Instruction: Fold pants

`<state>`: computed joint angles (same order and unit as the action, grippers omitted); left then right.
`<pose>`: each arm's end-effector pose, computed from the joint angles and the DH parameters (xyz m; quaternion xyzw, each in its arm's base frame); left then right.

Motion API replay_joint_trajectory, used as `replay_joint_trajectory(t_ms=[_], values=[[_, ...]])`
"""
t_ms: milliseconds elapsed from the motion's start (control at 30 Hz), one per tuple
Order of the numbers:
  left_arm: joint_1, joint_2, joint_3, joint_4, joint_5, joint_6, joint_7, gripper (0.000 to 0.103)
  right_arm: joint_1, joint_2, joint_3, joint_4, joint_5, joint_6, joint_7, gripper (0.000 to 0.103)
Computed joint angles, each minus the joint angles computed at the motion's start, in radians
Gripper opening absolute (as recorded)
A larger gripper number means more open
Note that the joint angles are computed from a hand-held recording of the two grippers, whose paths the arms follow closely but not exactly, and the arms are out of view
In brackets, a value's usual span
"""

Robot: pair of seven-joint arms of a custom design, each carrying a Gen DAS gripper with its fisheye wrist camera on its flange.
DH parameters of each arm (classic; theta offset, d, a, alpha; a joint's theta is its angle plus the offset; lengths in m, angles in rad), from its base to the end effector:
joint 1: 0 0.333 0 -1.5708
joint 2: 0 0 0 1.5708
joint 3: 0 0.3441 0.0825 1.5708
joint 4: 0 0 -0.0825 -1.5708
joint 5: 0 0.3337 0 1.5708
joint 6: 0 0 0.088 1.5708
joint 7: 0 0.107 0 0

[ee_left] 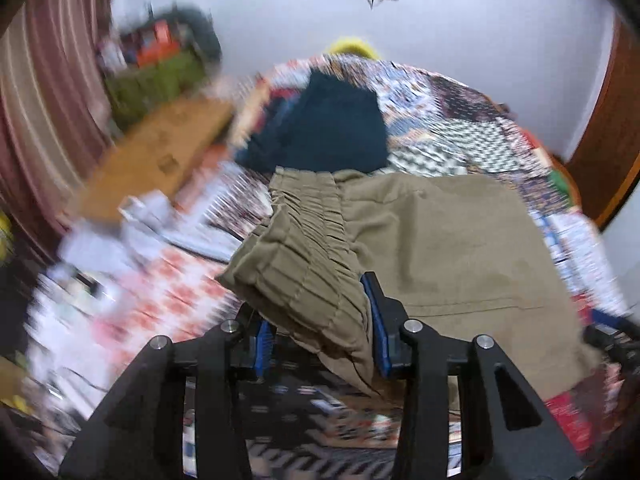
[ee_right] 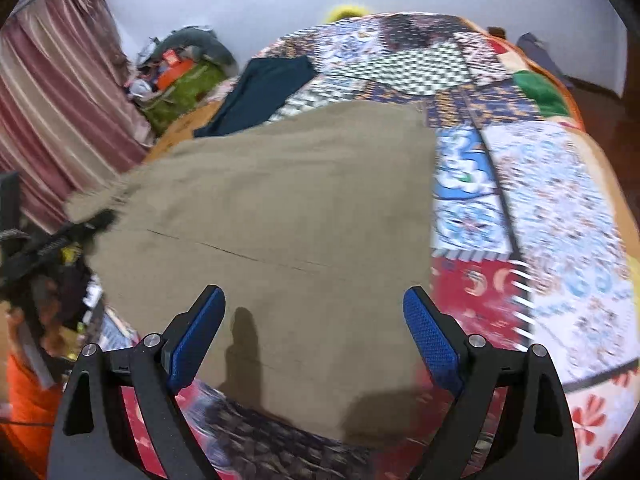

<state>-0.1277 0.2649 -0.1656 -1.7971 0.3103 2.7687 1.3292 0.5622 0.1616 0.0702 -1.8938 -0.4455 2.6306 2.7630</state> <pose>0.6102 -0.1851 0.5354 -0.5631 0.7459 -0.2588 0.2439 0.4805 0.3617 0.5332 -0.5864 0.7454 -0.1168 0.2948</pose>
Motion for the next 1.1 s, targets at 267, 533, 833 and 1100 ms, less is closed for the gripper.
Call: replay_joint_trajectory(t_ms=[267,533,833,1100], values=[[-0.063,-0.037,0.056,0.002,0.297,0.074,-0.086,0.040,-0.006,-0.010,0.010,-0.037,0.012,-0.004,-0.020,0.089],[0.024,0.004,-0.141,0.114,-0.086,0.094,0.274,0.033,-0.013,-0.022,0.008,-0.066,0.020,0.013,-0.005,0.089],[0.022,0.086,-0.286,0.302,-0.432,-0.129,0.620,0.029,-0.005,-0.025,0.004,-0.064,-0.035,0.005,0.052,0.089],[-0.041,0.139,-0.244,0.416,-0.546,-0.363,0.699,0.034,-0.006,-0.029,0.014,-0.057,-0.062,-0.010,0.070,0.089]])
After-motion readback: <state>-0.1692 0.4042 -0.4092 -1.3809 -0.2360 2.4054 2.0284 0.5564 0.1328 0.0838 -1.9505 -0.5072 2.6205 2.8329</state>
